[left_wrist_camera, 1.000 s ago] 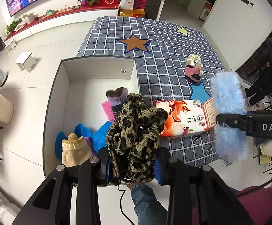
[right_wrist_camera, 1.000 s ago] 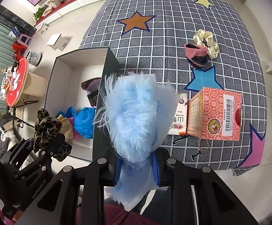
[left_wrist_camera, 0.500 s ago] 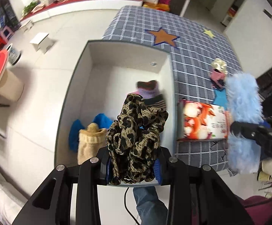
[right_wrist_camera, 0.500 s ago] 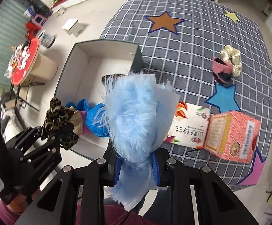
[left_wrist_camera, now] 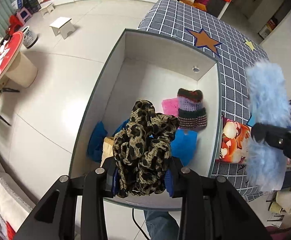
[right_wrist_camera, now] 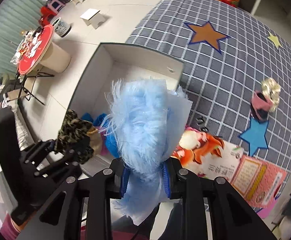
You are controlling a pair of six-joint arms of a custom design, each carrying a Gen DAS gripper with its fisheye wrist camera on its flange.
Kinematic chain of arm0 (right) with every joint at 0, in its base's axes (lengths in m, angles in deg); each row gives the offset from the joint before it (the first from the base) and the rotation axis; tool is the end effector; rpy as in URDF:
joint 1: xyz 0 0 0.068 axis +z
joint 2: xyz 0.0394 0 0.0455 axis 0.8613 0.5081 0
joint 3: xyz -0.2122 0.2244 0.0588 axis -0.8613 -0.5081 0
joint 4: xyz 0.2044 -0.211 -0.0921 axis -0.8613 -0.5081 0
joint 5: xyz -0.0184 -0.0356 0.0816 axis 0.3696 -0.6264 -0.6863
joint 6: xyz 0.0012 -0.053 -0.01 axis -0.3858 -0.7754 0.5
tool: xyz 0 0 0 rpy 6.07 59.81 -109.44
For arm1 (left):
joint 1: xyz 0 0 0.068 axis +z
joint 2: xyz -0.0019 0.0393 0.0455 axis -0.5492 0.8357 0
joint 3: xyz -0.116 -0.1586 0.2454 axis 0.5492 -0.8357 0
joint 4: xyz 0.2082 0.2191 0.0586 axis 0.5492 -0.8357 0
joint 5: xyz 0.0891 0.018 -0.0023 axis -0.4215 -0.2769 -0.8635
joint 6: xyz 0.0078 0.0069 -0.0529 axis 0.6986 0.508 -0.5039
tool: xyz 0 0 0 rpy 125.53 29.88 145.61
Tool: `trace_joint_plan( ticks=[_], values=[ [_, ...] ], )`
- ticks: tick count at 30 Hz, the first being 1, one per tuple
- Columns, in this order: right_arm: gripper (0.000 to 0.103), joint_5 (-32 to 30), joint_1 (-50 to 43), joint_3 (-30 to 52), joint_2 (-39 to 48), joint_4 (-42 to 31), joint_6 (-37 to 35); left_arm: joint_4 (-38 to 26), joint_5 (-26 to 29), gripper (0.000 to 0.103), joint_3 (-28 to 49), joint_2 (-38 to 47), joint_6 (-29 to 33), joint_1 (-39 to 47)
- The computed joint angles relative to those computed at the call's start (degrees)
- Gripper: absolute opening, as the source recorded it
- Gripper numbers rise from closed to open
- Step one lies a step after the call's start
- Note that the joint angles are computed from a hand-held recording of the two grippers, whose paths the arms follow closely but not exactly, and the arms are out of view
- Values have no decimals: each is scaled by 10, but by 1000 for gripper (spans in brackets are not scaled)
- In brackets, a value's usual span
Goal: Organize soft objects
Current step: 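Open both tools to drop the scarf and fluffy item into the box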
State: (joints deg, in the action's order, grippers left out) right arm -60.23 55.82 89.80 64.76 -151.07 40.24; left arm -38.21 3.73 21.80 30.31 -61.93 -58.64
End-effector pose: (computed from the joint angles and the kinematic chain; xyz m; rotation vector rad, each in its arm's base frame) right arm 0.2626 -0.0082 0.3416 0.2191 2.9326 0.3581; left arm 0.2793 -0.1332 0.3259 0.4320 2.8968 -0.1310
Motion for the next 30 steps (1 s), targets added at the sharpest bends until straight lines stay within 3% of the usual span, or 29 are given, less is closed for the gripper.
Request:
trace_joint_plan(
  ticks=[10,12,15,16,17,18,20,21,23,25,27,30],
  values=[
    [28,5,26,33,43,19,5,3,-3,41,2,13,-7,-8],
    [28,6,29,41,52,23,5,5,3,47,3,15,-11,-6],
    [29,0,33,51,64,30,4,20,29,69,2,8,-16,0],
    [32,-5,35,55,67,34,2,22,36,75,2,7,-15,1],
    [47,-5,37,58,68,35,1,24,43,77,2,5,-14,3],
    [75,-3,39,62,70,39,1,32,52,78,0,-1,-13,5],
    [91,5,37,62,65,51,3,51,65,82,-11,-13,-12,9],
    [94,2,30,60,62,58,4,54,63,82,-11,-15,-9,8],
    [94,-18,7,65,65,49,-2,55,79,95,-8,-14,-2,11],
    [94,-25,-15,72,71,34,-13,52,133,103,0,-7,5,18],
    [94,-28,-47,74,67,23,-25,51,166,103,16,-2,11,14],
    [94,-41,-125,74,56,-2,-54,54,164,103,66,20,25,-29]
  ],
)
